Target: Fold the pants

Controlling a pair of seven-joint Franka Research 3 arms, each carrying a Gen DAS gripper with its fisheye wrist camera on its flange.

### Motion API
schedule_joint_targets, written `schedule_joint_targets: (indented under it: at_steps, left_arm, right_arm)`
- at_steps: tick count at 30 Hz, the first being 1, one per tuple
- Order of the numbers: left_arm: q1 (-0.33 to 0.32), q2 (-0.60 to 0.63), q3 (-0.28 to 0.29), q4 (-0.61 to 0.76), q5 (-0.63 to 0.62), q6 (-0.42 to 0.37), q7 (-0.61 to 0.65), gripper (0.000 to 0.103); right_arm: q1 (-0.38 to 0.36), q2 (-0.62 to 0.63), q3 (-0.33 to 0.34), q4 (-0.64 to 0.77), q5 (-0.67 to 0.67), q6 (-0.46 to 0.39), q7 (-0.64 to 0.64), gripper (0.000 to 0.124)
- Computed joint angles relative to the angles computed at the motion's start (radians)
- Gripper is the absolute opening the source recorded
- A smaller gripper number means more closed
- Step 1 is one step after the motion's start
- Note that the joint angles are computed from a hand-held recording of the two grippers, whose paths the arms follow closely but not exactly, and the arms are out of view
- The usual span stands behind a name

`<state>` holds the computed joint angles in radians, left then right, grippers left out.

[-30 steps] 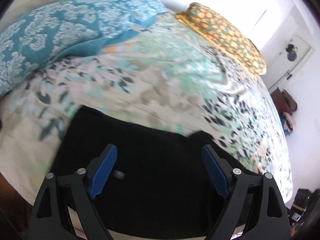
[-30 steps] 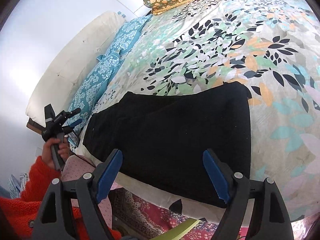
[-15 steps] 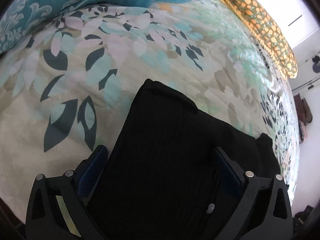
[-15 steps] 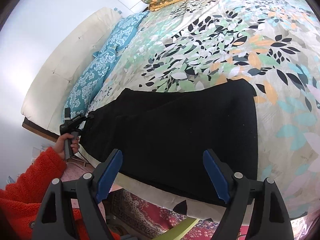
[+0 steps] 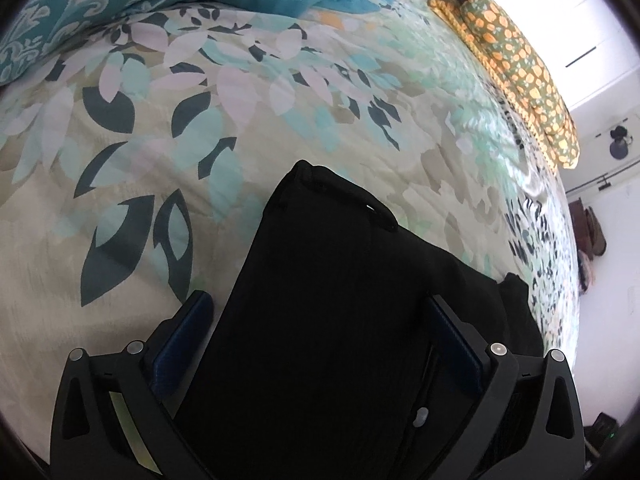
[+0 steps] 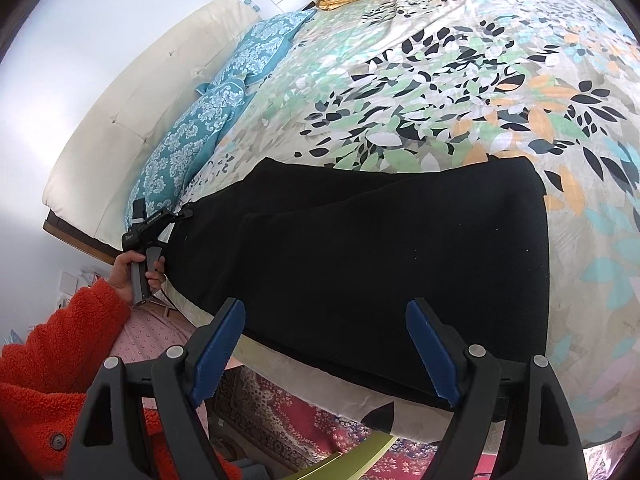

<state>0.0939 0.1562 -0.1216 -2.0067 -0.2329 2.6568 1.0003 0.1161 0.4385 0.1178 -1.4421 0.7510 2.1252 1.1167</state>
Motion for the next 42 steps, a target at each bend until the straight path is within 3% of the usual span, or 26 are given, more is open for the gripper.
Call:
schedule_joint_targets:
  at_steps: [3, 6, 8, 10, 13, 19, 23, 26, 29, 32, 33, 36, 38, 40, 42]
  left_arm:
    - [0.012, 0.006, -0.007, 0.031, -0.035, -0.066, 0.049, 0.101]
    - [0.014, -0.007, -0.010, 0.030, -0.074, -0.082, 0.059, 0.069]
    - [-0.001, -0.021, -0.002, 0.027, -0.045, -0.097, 0.017, 0.055]
    - [-0.012, -0.041, 0.003, 0.010, -0.031, -0.083, -0.033, 0.034]
    - [-0.025, -0.096, -0.002, -0.040, -0.102, -0.009, -0.081, 0.022]
    - [-0.106, -0.169, -0.021, 0.000, -0.127, 0.035, -0.094, 0.021]
    - [-0.178, -0.115, -0.057, 0.135, -0.087, 0.019, -0.097, 0.021]
    - [-0.236, -0.017, -0.091, 0.262, 0.015, -0.006, -0.152, 0.021]
    - [-0.305, 0.146, -0.118, 0.455, 0.137, -0.087, -0.200, 0.027]
    - [-0.272, 0.312, -0.244, 0.606, -0.044, -0.110, -0.053, 0.028]
    - [-0.285, 0.367, -0.258, 0.676, -0.059, -0.148, -0.042, 0.028]
    - [-0.327, 0.417, -0.243, 0.776, -0.028, -0.185, -0.017, 0.030]
    - [-0.341, 0.398, -0.213, 0.782, 0.012, -0.168, -0.015, 0.040]
    - [-0.363, 0.343, -0.153, 0.743, 0.099, -0.145, -0.052, 0.054]
    - [-0.389, 0.279, -0.084, 0.684, 0.227, -0.138, -0.114, 0.058]
  right_arm:
    - [-0.007, -0.007, -0.002, -0.013, 0.014, 0.011, 0.005, 0.083]
    - [-0.013, -0.010, -0.004, -0.019, 0.025, 0.023, 0.011, 0.083]
    - [-0.015, -0.007, -0.005, -0.017, 0.031, 0.033, 0.020, 0.083]
    - [-0.016, -0.003, -0.005, -0.013, 0.035, 0.039, 0.029, 0.083]
    - [-0.022, 0.000, 0.000, -0.010, 0.046, 0.044, 0.024, 0.083]
    - [-0.036, 0.009, 0.007, -0.005, 0.084, 0.051, 0.012, 0.083]
    - [-0.051, 0.006, 0.010, -0.014, 0.121, 0.066, 0.011, 0.083]
    - [-0.063, -0.006, 0.010, -0.033, 0.156, 0.089, 0.003, 0.083]
    - [-0.078, -0.025, 0.006, -0.060, 0.192, 0.111, -0.002, 0.083]
    - [-0.086, -0.047, -0.003, -0.091, 0.215, 0.139, -0.002, 0.083]
    - [-0.090, -0.056, -0.005, -0.103, 0.226, 0.148, -0.005, 0.083]
    - [-0.100, -0.077, -0.015, -0.131, 0.255, 0.178, -0.010, 0.083]
    - [-0.106, -0.078, -0.020, -0.136, 0.266, 0.188, -0.005, 0.083]
    - [-0.110, -0.067, -0.020, -0.124, 0.273, 0.178, -0.001, 0.083]
    - [-0.113, -0.054, -0.013, -0.104, 0.274, 0.155, -0.012, 0.083]
